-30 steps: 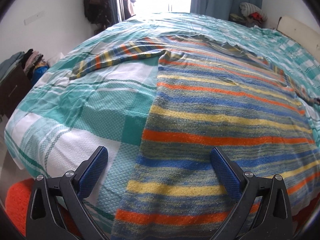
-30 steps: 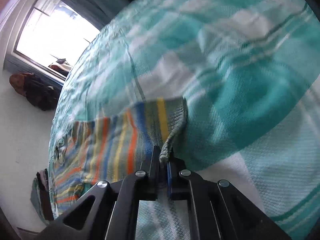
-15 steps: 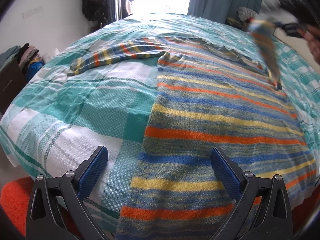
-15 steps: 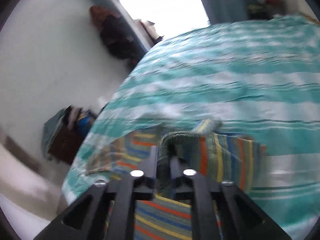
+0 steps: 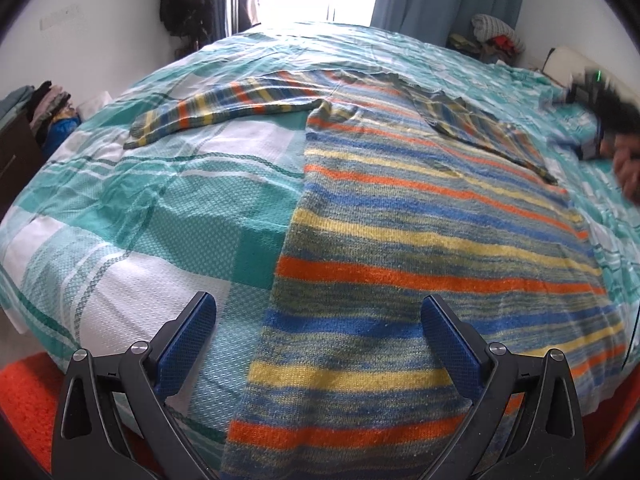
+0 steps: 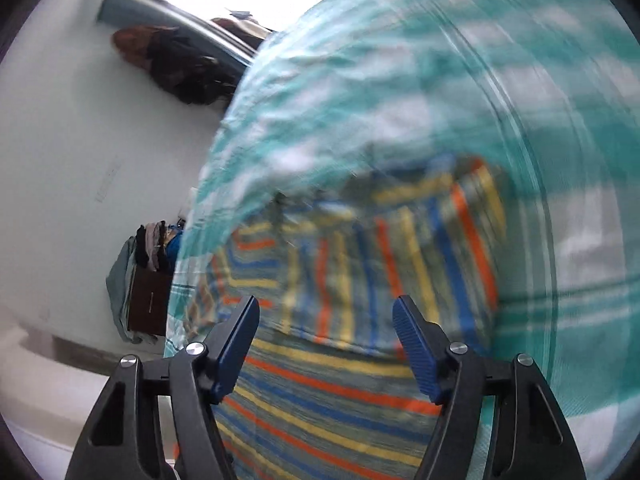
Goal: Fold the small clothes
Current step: 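Fold the held side edge inward over the body and open the right gripper, then move the right gripper back above the folded sweater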
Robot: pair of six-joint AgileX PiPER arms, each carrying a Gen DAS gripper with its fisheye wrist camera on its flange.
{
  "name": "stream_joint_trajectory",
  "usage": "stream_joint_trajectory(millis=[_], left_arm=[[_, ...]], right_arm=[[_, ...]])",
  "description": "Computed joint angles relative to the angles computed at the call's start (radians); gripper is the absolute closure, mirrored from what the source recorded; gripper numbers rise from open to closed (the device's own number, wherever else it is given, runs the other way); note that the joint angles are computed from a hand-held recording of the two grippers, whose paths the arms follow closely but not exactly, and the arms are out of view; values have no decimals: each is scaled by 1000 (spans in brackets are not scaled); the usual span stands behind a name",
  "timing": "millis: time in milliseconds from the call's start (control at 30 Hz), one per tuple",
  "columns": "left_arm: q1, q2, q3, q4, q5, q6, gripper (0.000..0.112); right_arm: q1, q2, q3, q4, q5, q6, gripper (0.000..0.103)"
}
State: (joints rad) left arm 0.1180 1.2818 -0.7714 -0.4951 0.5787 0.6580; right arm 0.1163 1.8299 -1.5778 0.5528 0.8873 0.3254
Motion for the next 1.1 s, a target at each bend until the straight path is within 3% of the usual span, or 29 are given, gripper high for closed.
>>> stream_joint_trajectory(millis=[33,100,133,267,433,500,600,700,833,967,1100], left_arm=[[-7,-4,5,11,-8,-7,10],[-13,-12,14,21,-16,-9,10],[-13,-16,18,23,-18,-5,10],[-20,-19,25,31,-30,-4,10],[-52,-4,28,85,-60,-61,10],[-59,-2,33,100,-71,-68,10],[-60,-3,42,99,-80,-55,10],[-50,1,37,82,-71,-29,10],[-46,0,36,75,-61,-26,10],[-41,-4,32,77,-42,-20,10],[-39,-28,48,90,-33,-13,10]], right_arm=[[-4,11,51,-48,16,29,39],[9,51,68,-212,100,133,71],[17,43,63,-246,96,154,73],[20,38,-73,-313,93,135,71],[14,210,-325,-325,174,138,63],[40,305,-403,-427,247,212,61],[74,304,-372,-519,203,314,62],[163,324,-484,-663,308,346,60],[281,117,-266,-739,210,320,49],[502,-122,43,-851,115,453,47],[822,-226,233,-1011,148,737,44]])
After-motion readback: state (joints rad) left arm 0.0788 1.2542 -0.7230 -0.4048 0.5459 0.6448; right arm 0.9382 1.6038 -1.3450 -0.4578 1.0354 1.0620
